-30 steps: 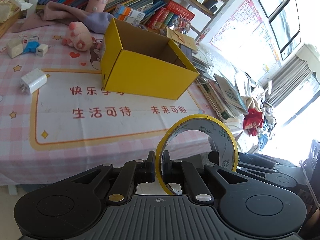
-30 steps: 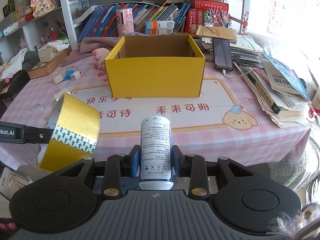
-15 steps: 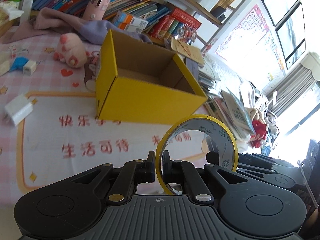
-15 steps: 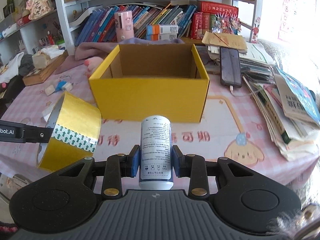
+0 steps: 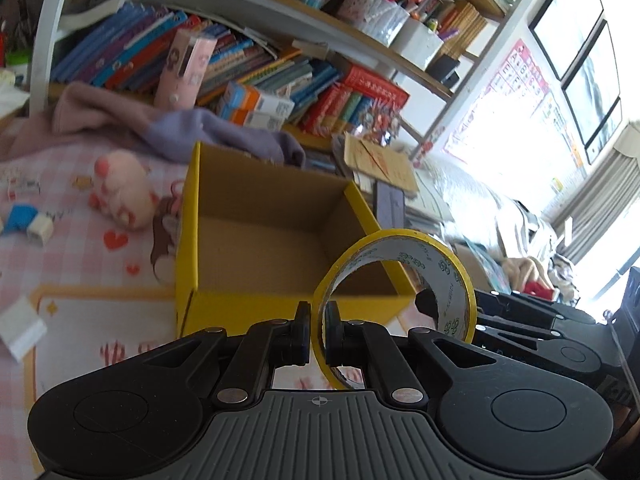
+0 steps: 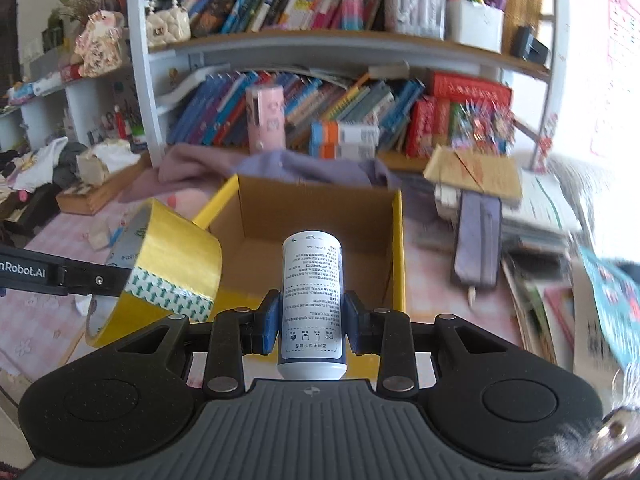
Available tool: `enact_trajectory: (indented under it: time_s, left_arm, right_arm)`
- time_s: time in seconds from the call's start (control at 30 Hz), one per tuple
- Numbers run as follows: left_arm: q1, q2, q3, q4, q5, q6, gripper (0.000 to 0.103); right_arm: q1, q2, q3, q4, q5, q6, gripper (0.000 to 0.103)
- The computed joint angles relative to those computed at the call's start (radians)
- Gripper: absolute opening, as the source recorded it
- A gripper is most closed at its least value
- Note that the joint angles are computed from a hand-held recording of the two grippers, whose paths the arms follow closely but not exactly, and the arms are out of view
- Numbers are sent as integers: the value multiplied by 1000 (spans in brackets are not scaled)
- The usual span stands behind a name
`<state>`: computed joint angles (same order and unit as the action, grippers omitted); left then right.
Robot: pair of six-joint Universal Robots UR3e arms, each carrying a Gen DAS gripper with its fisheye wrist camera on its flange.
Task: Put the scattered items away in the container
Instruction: 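Lower the tape roll and bottle into the yellow box with both grippers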
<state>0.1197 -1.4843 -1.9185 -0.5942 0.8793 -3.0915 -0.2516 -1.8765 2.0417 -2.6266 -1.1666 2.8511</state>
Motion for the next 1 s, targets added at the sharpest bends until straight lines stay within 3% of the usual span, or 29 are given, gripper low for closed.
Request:
enact_trajectory:
  time_s: [0.23, 0.5, 0.73, 1.0]
  left_arm:
    - [-115, -288, 337, 58, 162, -71, 5]
    - [-239, -659, 866, -201, 421, 25, 5]
    - [-302, -890, 1208, -408, 554, 97, 5]
    - [-352, -931, 1247, -429, 651, 129, 6]
  right_arm:
    - [25, 345, -282, -47, 41, -57, 31]
    - [122, 759, -716, 117, -58, -242, 31]
    - [158, 935, -930, 252, -111, -407, 31]
    - [162, 1002, -1084, 478, -127, -545, 31]
